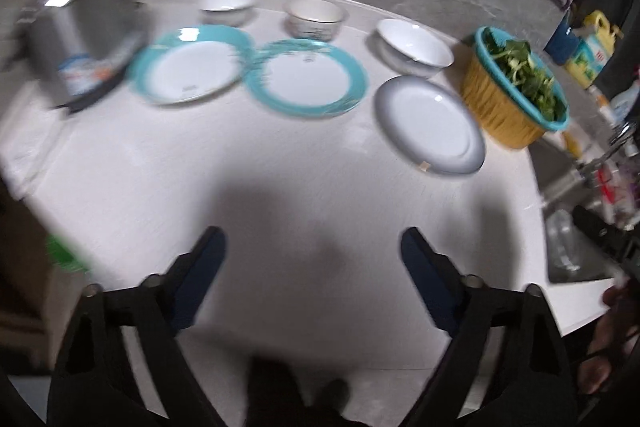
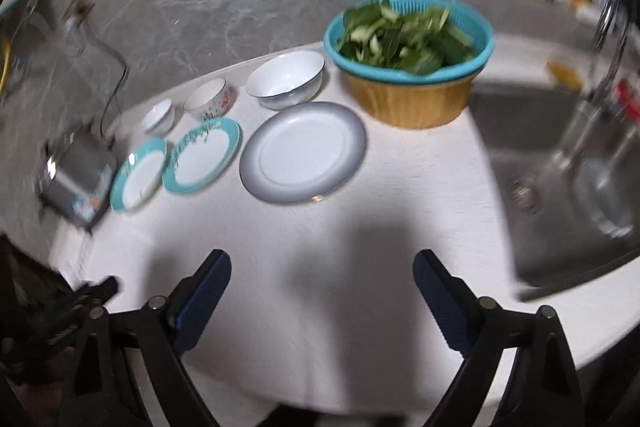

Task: Organize plates and bowls
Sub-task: 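Move both grippers toward the grey-rimmed white plate's rim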

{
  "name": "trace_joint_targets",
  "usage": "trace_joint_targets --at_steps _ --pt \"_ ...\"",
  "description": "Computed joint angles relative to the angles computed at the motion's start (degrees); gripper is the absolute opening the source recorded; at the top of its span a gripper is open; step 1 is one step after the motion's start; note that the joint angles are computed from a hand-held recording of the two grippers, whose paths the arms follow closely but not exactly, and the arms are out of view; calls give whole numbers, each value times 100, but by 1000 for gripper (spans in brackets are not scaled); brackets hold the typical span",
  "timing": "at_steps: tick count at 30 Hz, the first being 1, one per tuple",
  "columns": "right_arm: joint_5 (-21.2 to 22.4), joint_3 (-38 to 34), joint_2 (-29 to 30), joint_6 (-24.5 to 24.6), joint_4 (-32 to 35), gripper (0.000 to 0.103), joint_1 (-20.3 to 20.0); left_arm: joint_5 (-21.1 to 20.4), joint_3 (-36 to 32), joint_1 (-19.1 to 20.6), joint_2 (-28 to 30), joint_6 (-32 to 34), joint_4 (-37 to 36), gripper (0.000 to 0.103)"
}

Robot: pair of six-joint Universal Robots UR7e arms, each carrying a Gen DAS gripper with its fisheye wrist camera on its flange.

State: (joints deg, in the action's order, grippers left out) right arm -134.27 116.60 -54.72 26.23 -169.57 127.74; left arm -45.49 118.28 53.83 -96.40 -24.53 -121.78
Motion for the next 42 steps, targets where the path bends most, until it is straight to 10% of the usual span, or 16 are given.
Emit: trace_joint_targets --at_steps 5,9,12,21,42 --pt "1037 -240 466 -66 -1027 84 -764 -1478 -1767 1251 1848 2016 -366 82" --pt "1331 -316 737 -64 -1543 79 -1150 -1870 -3420 1614 3133 2617 506 81" --pt "1683 -306 773 81 -1616 70 -1476 -2230 -4455 1724 3874 2783 1118 55" --pt "2754 -417 712 -590 -1748 67 -2143 -2118 -6392 1610 5306 3514 2221 54" --pt "4265 6 644 -892 -2362 50 -2993 -2211 -8822 1824 6692 3525 4468 43"
